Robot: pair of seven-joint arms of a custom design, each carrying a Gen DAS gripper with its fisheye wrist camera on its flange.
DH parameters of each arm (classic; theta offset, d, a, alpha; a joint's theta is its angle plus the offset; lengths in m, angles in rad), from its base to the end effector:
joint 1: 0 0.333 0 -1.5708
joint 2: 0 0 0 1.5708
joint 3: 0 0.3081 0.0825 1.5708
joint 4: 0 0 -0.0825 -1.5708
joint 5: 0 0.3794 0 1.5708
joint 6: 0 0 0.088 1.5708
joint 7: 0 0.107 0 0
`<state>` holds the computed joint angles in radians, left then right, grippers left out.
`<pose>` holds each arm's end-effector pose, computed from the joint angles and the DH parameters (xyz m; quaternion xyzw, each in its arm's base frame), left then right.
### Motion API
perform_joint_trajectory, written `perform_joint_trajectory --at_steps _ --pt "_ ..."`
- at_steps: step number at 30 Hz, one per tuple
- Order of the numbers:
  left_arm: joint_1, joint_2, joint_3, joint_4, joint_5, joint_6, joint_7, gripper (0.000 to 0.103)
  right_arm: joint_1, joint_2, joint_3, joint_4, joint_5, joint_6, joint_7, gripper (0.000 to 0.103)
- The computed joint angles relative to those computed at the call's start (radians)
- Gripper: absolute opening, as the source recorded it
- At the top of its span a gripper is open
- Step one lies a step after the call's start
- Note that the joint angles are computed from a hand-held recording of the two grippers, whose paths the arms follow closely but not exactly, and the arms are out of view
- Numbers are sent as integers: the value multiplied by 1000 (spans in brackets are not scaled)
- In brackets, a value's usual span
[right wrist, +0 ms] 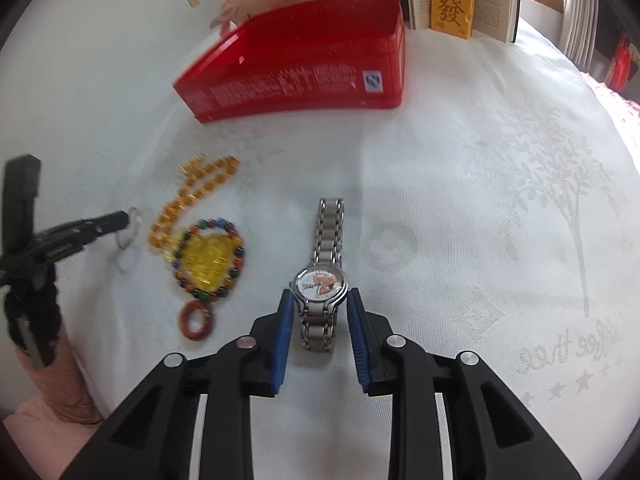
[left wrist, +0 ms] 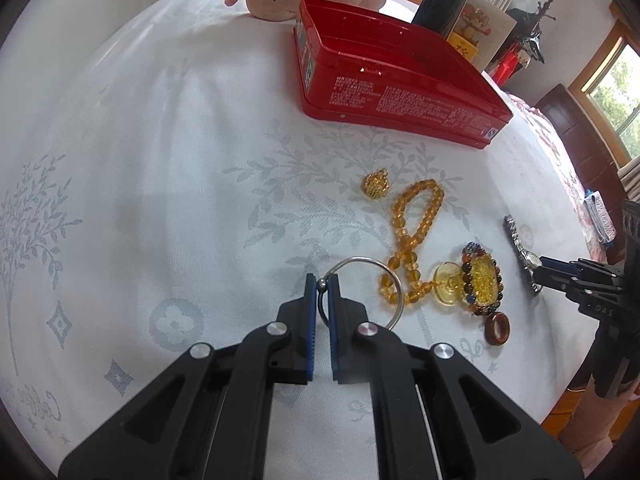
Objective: Organize jewelry
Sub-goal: 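Carry the key ring and wristwatch into the red tin while opening both tools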
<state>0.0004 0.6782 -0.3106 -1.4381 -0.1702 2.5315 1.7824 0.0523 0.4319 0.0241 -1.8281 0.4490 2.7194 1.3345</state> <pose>0.7271 -0.1762 0.3494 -0.5750 0.7751 -0.2598 0.0342 0.6725 0.0340 0.3409 -0.6615 0.7029 -0.0779 0.2498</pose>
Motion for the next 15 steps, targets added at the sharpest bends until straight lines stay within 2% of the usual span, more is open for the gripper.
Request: perform_joint_trajectory --at_steps 6,9,11,15 --pt "7 -18 -16 1 -17 15 22 4 -38 -54 38 -13 93 18 -93 27" --pt "7 -27 -24 7 -27 18 35 4 -32 -69 34 -5 108 22 -111 26" --pt "5 -28 -27 21 -31 14 43 4 -23 -73 28 9 106 20 -111 16" --pt "-11 -23 -27 61 -31 5 50 4 -11 -62 9 58 80 -8 -93 16"
